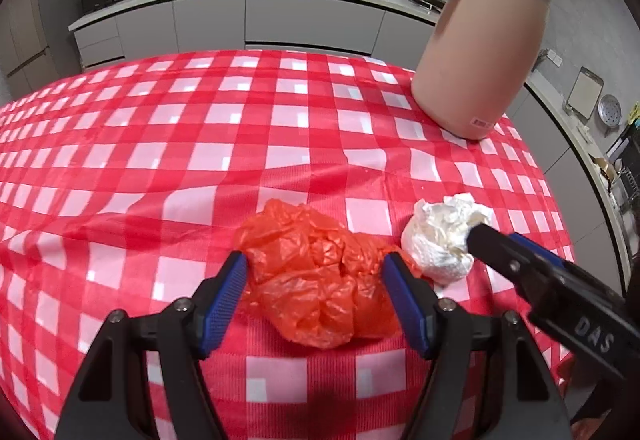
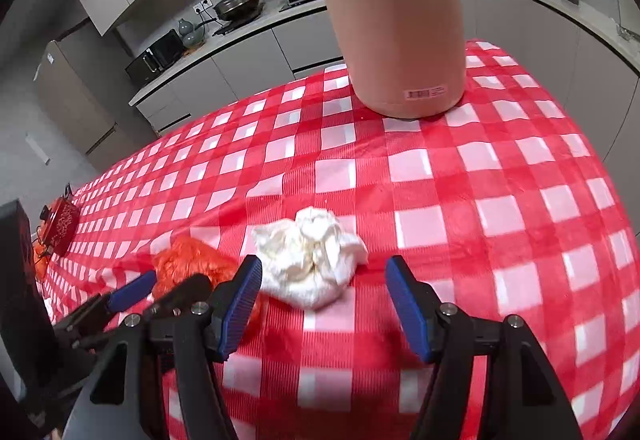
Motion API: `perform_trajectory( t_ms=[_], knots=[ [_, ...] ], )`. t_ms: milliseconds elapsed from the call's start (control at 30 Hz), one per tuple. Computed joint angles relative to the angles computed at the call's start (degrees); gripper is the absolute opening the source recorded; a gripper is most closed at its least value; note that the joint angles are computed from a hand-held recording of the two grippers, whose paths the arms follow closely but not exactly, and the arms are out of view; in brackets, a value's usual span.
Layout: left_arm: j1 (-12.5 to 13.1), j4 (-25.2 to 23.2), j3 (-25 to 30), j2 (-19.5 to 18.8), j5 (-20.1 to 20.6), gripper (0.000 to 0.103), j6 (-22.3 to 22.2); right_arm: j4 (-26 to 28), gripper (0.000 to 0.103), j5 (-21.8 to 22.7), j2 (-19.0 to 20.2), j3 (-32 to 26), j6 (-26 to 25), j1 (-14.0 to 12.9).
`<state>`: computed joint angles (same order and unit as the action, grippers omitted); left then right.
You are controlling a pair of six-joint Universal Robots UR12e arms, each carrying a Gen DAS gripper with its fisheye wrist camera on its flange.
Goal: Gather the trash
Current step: 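Grasp the orange plastic bag with the left tool while the right tool grasps the white tissue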
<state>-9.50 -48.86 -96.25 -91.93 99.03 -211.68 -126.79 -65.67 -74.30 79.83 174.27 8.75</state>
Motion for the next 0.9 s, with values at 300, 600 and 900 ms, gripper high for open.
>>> perform_trajectory(
  t_ms=[300,600,900],
  knots=[
    [1.2,3.4,-2.3,0.4,-3.6,0.064,0.1,2.6,0.066,1.1,2.6,-2.1,-1.7,1.0],
    [1.0,5.0,-2.6,0.8,-4.5,0.044,-0.4,0.7,0.025,1.5,1.7,-0.5,-4.6,1.3],
    [-0.4,4.7,-2.9,2.7,-1.8,0.043,-0.6,-3.3,0.024,3.8,-1.9,2.6,-3.2,-1.0]
  ],
)
